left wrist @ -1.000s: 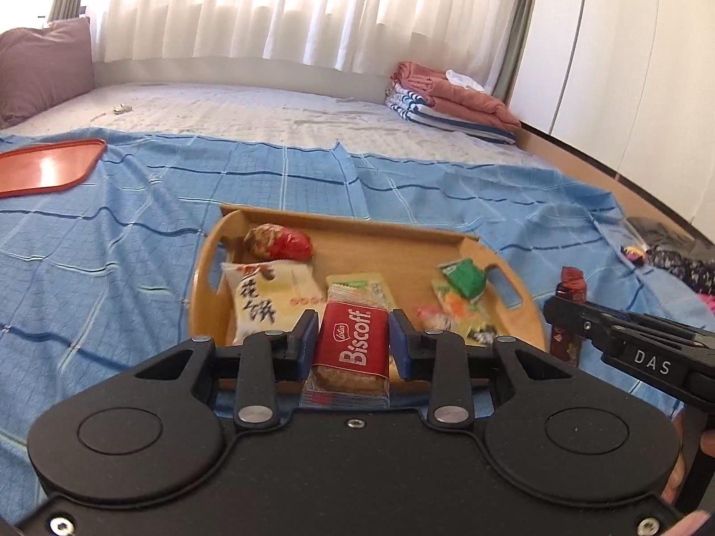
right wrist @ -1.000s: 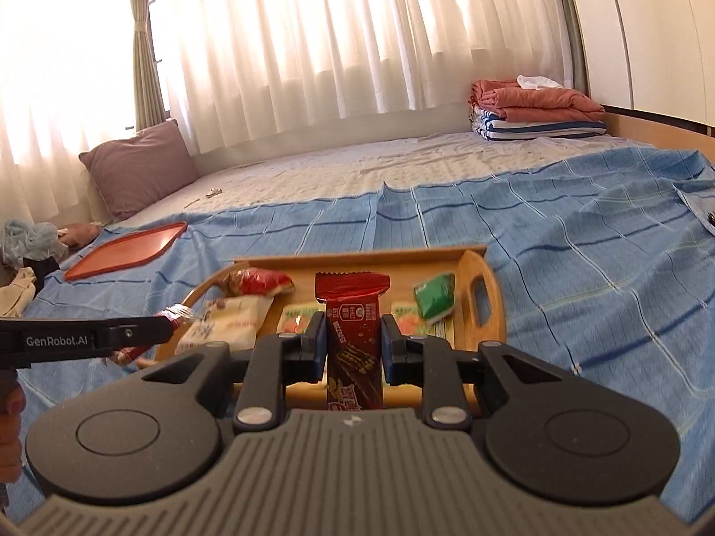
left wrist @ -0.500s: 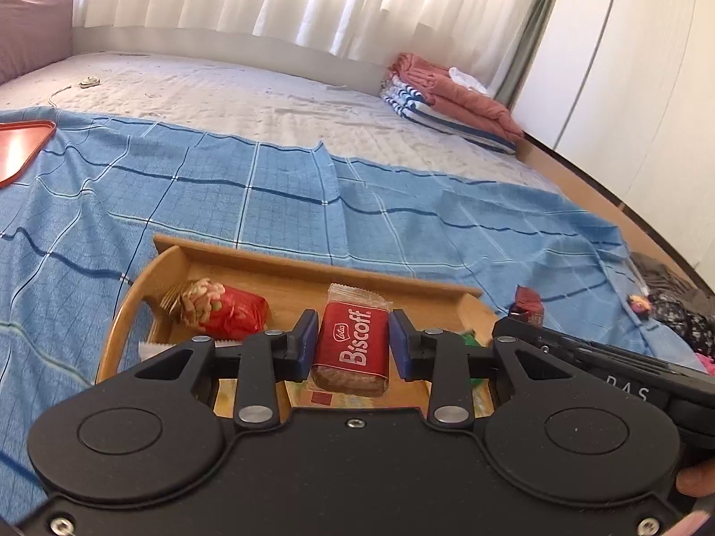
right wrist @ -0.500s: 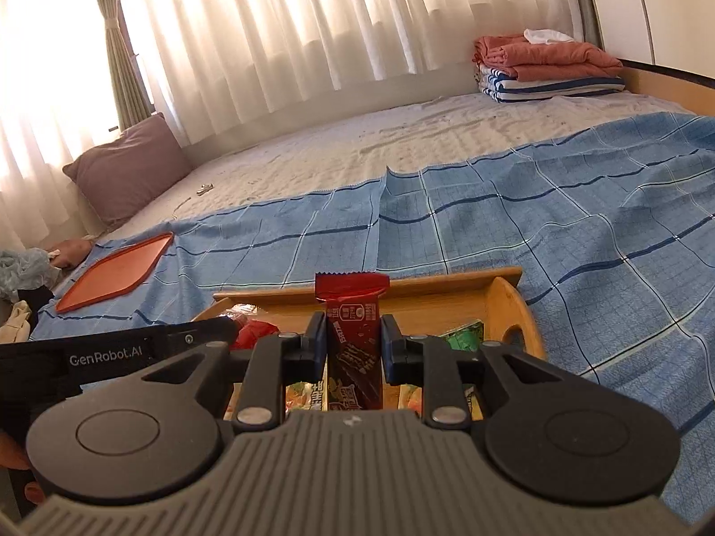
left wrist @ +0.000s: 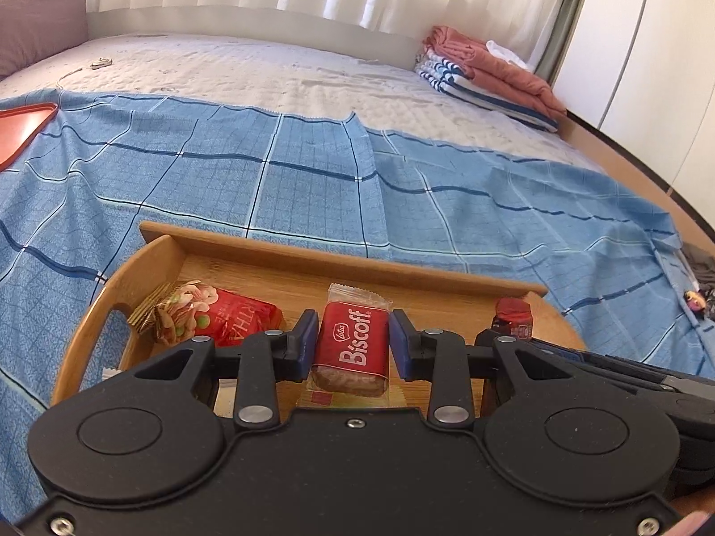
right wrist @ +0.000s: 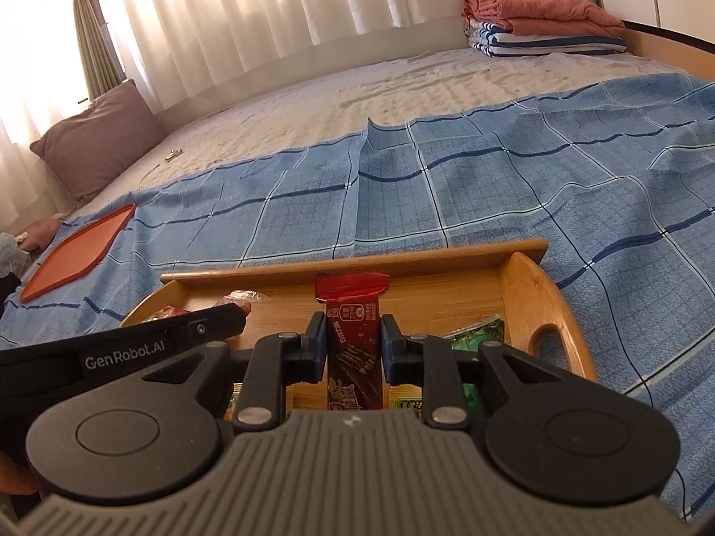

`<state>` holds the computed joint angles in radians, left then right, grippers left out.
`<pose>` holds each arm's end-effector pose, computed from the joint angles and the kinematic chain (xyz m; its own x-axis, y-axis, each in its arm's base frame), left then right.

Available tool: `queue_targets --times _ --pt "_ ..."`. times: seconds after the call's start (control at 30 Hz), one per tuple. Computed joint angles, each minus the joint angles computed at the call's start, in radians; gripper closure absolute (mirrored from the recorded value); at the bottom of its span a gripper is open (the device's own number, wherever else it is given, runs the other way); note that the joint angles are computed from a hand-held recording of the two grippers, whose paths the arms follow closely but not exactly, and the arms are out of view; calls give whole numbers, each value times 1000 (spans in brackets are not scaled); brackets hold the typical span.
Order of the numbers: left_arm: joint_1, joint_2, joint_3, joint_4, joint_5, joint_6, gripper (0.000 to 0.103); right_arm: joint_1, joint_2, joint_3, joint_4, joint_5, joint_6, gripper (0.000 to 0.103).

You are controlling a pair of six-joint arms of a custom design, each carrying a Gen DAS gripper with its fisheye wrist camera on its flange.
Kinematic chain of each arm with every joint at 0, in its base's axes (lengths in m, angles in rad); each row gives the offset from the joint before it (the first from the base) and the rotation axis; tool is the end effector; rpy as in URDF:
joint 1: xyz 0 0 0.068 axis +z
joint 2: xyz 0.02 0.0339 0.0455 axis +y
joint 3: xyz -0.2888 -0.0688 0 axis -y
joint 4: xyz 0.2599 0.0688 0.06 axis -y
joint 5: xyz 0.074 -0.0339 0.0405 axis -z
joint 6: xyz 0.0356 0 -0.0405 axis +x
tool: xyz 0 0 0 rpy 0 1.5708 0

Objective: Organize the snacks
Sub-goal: 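Carry the Biscoff packet and chocolate bar onto the tray and release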

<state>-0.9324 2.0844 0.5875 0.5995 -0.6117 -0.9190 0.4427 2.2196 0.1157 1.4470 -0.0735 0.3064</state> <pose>0.1983 -0.2329 0.0296 -0.6356 -0.2357 -0.7352 -0.1010 0.9695 -0.2235 0.1803 0.0884 0.0224 -0.6708 0.0149 -0.7415 -0.2910 0.9143 0.2816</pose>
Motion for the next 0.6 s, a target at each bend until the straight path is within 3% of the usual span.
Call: queue_targets --times 0.6 --pt "16 127 88 -44 -20 -10 70 26 153 66 60 7 -1 74"
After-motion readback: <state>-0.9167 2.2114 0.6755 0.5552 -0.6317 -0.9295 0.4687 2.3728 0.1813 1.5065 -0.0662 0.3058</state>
